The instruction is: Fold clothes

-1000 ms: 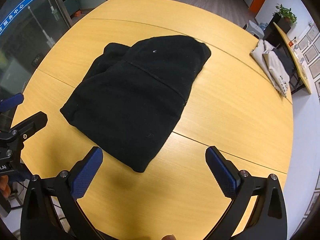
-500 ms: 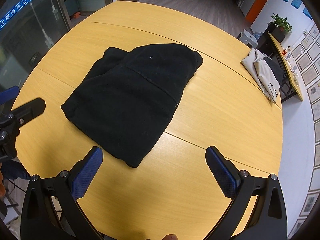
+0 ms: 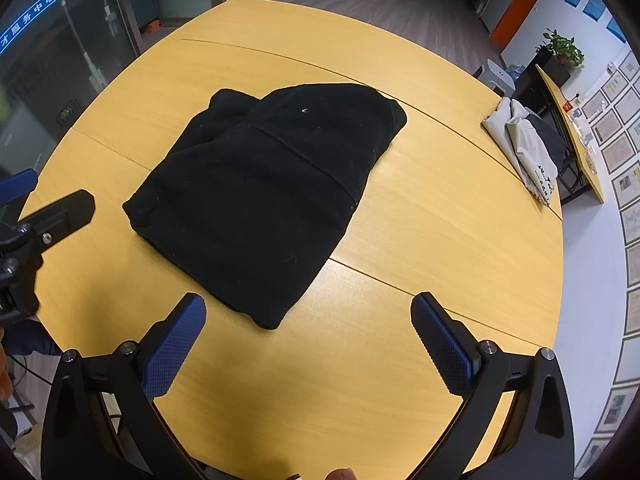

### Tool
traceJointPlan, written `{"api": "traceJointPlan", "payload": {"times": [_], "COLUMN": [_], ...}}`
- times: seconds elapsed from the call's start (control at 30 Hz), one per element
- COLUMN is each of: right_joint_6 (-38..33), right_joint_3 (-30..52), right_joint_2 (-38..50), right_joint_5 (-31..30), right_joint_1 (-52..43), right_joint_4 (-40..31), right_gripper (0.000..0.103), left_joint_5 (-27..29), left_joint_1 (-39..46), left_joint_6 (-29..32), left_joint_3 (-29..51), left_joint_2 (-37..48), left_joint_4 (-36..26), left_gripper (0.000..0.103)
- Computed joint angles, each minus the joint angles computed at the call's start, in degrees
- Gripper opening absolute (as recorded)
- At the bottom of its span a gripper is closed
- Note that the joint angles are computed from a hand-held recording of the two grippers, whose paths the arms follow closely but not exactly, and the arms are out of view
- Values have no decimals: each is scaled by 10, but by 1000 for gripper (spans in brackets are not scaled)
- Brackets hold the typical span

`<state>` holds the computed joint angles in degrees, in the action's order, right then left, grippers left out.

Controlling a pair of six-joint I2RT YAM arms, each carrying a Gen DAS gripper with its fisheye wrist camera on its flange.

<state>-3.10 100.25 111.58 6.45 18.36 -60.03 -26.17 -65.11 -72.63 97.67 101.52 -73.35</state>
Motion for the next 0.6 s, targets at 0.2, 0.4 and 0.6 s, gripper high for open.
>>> {"api": "traceJointPlan", "payload": {"times": [0.2,0.4,0.6], "right_joint_6": [5,9,13], "right_joint_3": [-5,-10,-15], "right_joint_2": [-4,-8,-14], "right_joint_5": [-1,-1,2], "right_joint_1": [4,8,10], "right_joint_4": [-2,-3,-2], "right_gripper": [103,103,103], "left_joint_5": [9,7,-4], "left_joint_1": [-2,-5,-14], "left_joint_6": [-6,-7,-17], "left_joint_3": [-12,-9,-8], "left_joint_2": [-8,-8,-8], "left_joint_4": [11,3,0], "left_gripper": [103,103,103]}}
